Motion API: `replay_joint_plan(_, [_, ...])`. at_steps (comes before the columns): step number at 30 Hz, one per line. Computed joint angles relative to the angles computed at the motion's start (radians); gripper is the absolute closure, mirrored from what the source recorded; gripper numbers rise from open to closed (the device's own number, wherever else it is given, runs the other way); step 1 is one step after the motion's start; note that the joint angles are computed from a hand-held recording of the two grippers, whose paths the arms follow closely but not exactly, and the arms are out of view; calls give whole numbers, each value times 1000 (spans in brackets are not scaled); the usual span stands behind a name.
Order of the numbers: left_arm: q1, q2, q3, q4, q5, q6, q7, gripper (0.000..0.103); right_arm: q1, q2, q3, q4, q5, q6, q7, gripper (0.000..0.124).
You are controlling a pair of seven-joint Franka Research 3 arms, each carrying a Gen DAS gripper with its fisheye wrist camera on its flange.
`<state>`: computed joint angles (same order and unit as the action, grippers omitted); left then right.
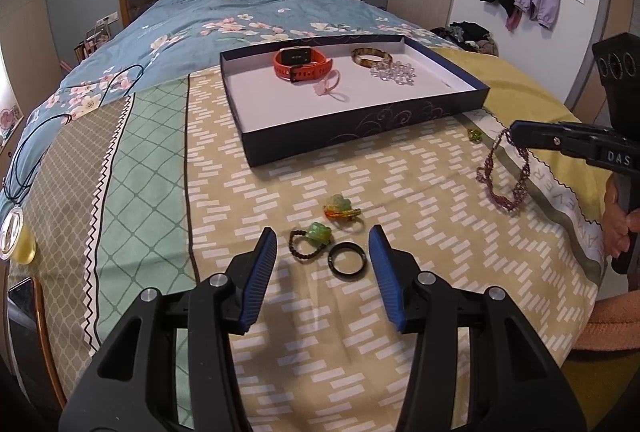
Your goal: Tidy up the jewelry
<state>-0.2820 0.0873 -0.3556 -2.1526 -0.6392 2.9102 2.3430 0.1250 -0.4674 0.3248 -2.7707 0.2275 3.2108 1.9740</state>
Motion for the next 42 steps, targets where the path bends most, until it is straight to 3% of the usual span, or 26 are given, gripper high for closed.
replay_joint_plan(14, [-21, -34, 19, -29, -71, -33, 68, 56, 29, 8, -27, 3, 28, 30, -33, 120])
replay_joint_plan(16, [-25, -36, 22, -29, -82, -37, 77, 56, 0, 7, -3, 10, 24, -6, -30, 117])
replay_joint_plan(18, [-29, -39, 24, -31, -89, -36, 87, 56, -64, 0, 55, 15, 3, -48, 4, 100])
replay_joint_plan(19, [-31, -40, 26, -33, -89, -34, 89, 56, -51, 7, 40, 13, 1, -51, 12, 96])
replay_joint_plan(21, [-35, -39, 30, -32, -82, -34, 80, 56, -108, 1, 85, 14, -27, -85, 57, 93])
replay_joint_plan(23, [-36, -37, 32, -29, -70, -32, 65, 56, -107, 10, 73, 13, -48, -95, 80, 91])
replay_joint_plan(29, [-33, -30, 33, -24, -45, -28, 38, 55, -164, 54, 105, 59, -176, -166, 139, 93])
replay_joint_plan(31, [-31, -30, 31, -23, -41, -31, 38, 55, -201, 52, 138, 73, -233, -191, 174, 103])
replay_joint_plan(32, [-30, -31, 30, -25, -36, -31, 37, 55, -196, 55, 132, 77, -249, -201, 179, 118])
replay_joint_plan(38, [-36, -30, 34, -28, 20, -64, 6, 58, -150, 43, 80, 61, -311, -181, 220, 120])
replay_joint_plan(42, [-33, -20, 32, -20, 69, -73, -41, 61, -103, 26, 40, 38, -289, -114, 206, 120])
